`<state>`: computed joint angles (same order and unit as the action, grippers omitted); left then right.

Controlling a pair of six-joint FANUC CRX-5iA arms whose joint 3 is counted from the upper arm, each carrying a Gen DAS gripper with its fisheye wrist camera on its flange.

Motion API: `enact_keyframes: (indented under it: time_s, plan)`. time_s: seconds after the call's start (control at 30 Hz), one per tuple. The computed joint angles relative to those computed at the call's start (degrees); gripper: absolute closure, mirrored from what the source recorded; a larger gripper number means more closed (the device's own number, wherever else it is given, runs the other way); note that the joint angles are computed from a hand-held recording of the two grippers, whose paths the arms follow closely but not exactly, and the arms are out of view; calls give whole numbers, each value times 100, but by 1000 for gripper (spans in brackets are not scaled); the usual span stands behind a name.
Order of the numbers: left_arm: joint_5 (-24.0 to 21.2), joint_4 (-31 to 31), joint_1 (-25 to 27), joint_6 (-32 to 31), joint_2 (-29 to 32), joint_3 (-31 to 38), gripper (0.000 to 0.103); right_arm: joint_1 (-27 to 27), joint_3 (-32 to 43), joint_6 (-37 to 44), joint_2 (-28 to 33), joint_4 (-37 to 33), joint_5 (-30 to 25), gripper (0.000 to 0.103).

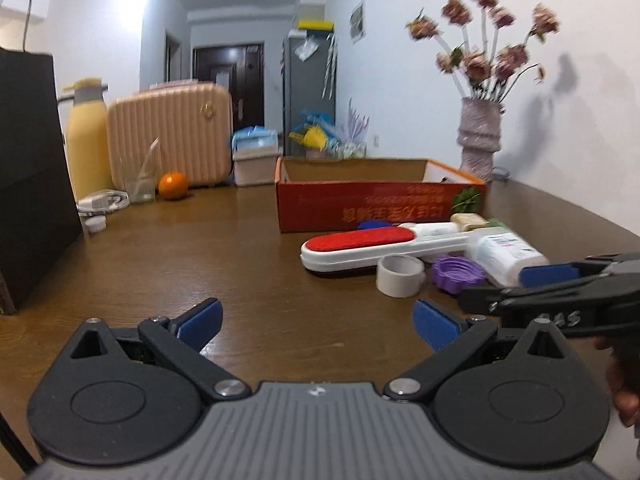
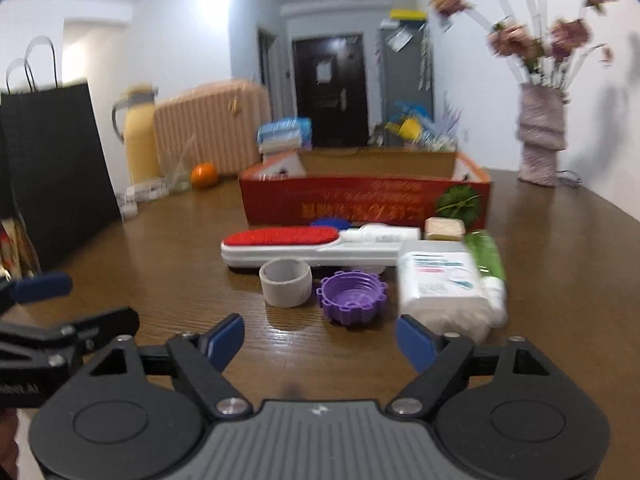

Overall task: Organize rigid objects
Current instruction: 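Grasp the purple cap with the right tool while the left tool grasps the tape roll, then carry both items over the cardboard box and open both tools to drop them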

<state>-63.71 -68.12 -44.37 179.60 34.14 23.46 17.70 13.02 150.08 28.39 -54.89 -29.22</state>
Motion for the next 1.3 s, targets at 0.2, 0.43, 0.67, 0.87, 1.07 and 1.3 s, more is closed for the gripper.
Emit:
enact_keyframes:
  time_s: [0.2,0.43,0.67,0.87,1.07,1.3]
  plan:
    - [323,175,299,-830,202,371,0,475,684,-1777,607,1715,198,33]
    - [1089,1202,800,-2161,568,964,26,457,994,-2262,854,2246,114,50]
    - [1185,2054,1131,-3076,1158,1830,35,155,909,-2016,775,2010,115,50]
    - [904,2402,1249,-3287,1543,2425,59,-21,844,-1604,697,1667,-53,50]
    - [847,1817,943,-2568,1210,1991,59,-96,575,-1198,479,1278,55,50]
    - [130,593,185,-1138,560,1161,59,-189,-173,-32,-208,261,364,50]
